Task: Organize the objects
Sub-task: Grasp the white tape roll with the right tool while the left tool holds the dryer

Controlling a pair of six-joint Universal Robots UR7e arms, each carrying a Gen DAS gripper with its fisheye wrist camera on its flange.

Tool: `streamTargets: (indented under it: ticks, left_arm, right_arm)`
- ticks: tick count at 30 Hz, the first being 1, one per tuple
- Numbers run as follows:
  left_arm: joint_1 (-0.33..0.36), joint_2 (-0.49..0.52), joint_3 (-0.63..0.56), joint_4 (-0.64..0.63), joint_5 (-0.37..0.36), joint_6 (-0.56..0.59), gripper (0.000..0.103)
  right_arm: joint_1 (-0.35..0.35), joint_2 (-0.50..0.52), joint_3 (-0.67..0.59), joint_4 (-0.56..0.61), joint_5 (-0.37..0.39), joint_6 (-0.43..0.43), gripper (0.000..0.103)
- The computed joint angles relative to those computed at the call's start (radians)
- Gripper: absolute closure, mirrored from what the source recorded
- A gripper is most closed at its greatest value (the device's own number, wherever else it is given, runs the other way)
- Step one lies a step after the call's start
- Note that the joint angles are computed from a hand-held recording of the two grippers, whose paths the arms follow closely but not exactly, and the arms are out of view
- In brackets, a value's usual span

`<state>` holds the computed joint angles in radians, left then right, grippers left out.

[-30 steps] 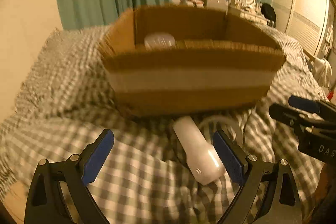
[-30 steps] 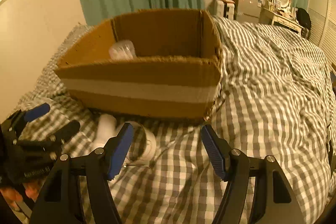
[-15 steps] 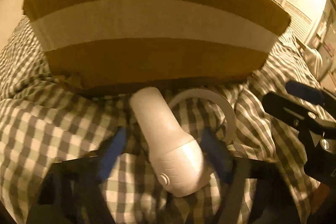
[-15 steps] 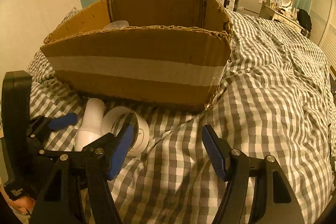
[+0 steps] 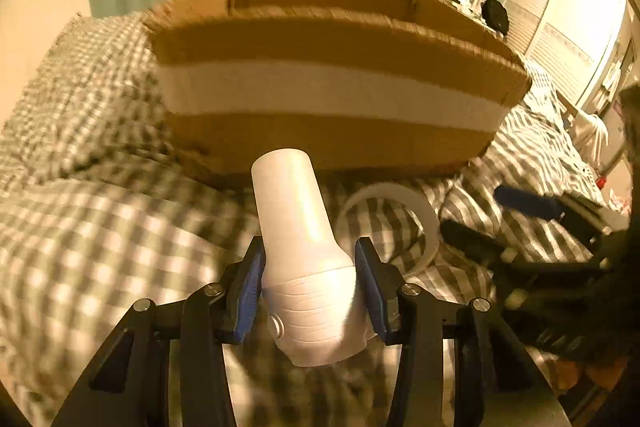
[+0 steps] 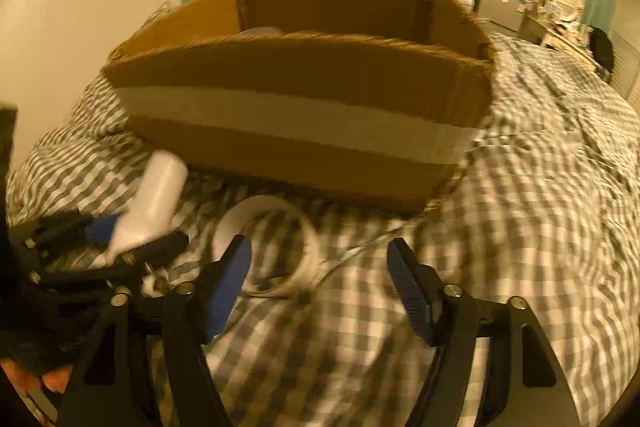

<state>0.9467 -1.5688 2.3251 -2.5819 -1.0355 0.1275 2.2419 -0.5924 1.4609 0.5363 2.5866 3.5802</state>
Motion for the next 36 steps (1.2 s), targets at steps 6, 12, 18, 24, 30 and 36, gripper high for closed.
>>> streamTargets:
  ticks: [6, 12, 18, 24, 30, 36]
  left_arm:
    - [0.042, 0.012, -0.063, 0.005, 0.052, 0.037, 0.057]
    - [0.101, 0.012, -0.090, 0.013, 0.035, 0.046, 0.057]
    - [0.091, 0.030, -0.077, -0.019, 0.047, 0.049, 0.057]
    - [0.092, 0.033, -0.074, -0.026, 0.046, 0.056, 0.057]
    - [0.091, 0.041, -0.069, -0.037, 0.051, 0.066, 0.057]
    - [0.088, 0.042, -0.061, -0.044, 0.054, 0.070, 0.057]
  right_arm:
    - [-0.005, 0.067, -0.064, 0.013, -0.050, -0.075, 0.019]
    - [-0.030, 0.138, -0.128, 0.051, -0.051, -0.087, 0.015]
    - [-0.053, 0.208, -0.191, 0.132, 0.020, -0.035, 0.008]
    - [-0.087, 0.197, -0.174, 0.117, 0.032, 0.007, 0.008]
    - [-0.117, 0.104, -0.080, -0.010, -0.044, -0.018, 0.009]
    - [-0.130, 0.082, -0.050, -0.050, -0.088, -0.052, 0.021]
